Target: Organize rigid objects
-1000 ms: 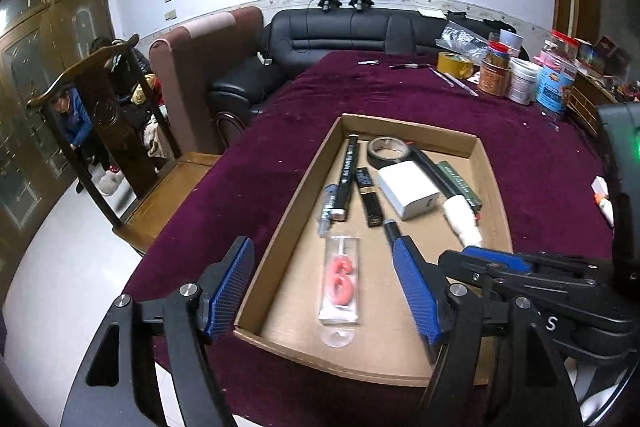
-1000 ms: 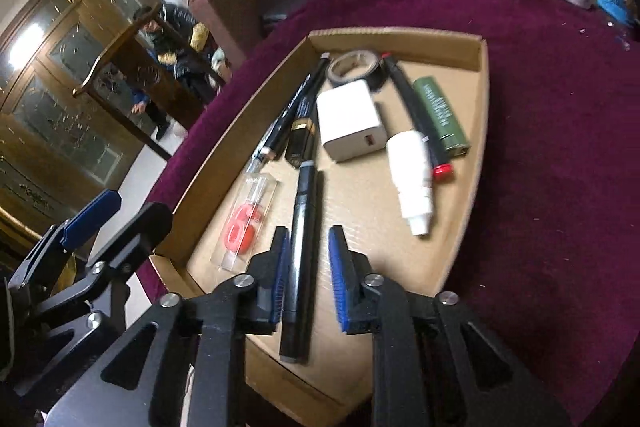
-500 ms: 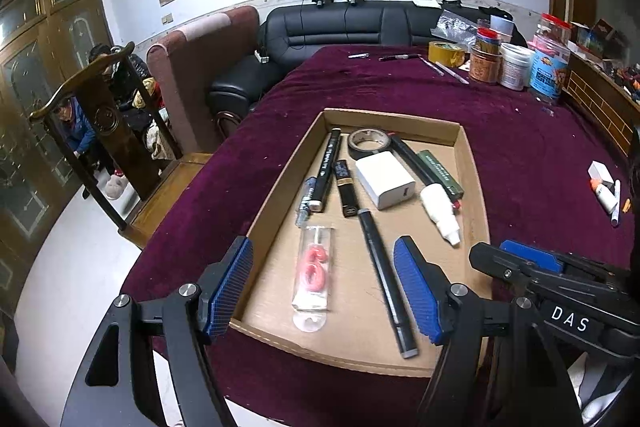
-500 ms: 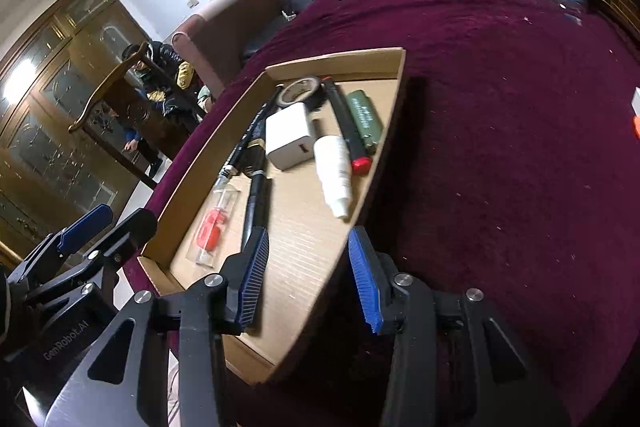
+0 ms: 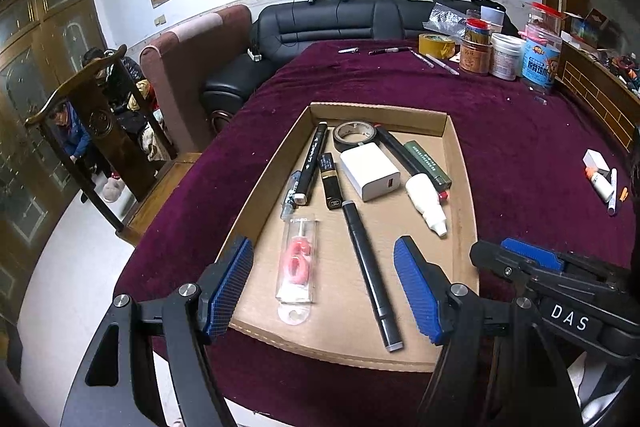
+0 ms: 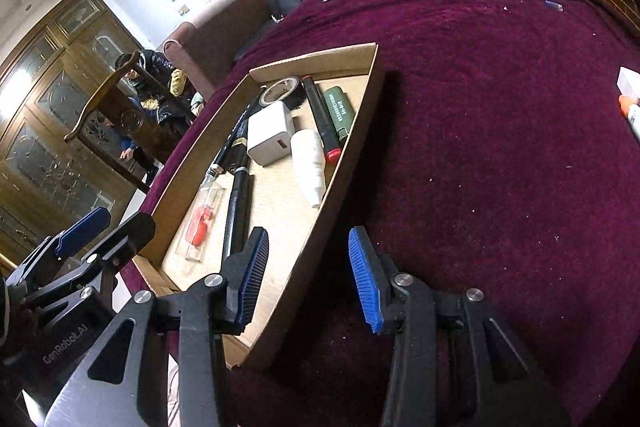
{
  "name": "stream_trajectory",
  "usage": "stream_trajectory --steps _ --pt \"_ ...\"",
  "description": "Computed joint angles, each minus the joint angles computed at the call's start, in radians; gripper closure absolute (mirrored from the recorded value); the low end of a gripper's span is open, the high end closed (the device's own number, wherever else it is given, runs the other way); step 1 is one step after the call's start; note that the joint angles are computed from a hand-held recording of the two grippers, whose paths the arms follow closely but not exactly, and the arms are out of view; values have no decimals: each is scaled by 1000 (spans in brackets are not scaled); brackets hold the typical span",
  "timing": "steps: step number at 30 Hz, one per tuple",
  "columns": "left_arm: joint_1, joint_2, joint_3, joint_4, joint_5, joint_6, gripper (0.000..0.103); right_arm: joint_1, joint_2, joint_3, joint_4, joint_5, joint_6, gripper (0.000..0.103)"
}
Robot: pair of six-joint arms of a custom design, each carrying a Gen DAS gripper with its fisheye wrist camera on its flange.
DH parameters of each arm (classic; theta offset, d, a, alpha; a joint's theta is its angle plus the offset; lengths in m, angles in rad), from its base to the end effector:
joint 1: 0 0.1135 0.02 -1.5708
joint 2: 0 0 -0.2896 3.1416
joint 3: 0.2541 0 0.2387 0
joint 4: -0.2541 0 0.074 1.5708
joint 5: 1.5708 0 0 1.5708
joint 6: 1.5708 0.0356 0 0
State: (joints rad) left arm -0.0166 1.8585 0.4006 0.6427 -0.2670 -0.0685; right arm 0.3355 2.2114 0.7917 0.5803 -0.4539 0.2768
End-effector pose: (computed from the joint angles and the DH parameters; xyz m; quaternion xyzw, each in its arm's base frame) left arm 0.2622 0.0050 0.0895 -0.0730 0.9196 0.1080 0.3705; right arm 0.3329 0.1326 0.0474 -0.1071 0.9072 0.3054 0.2689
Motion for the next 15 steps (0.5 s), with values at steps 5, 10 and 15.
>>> stream_trajectory --steps 5,10,15 --pt "22 12 -1 11 20 3 36 11 6 5 -3 15 5 63" --pt "38 40 7 24 44 3 36 13 6 2 5 38 31 63" --pt "60 21 -33 105 156 -19 36 -53 -26 -28 41 64 33 63"
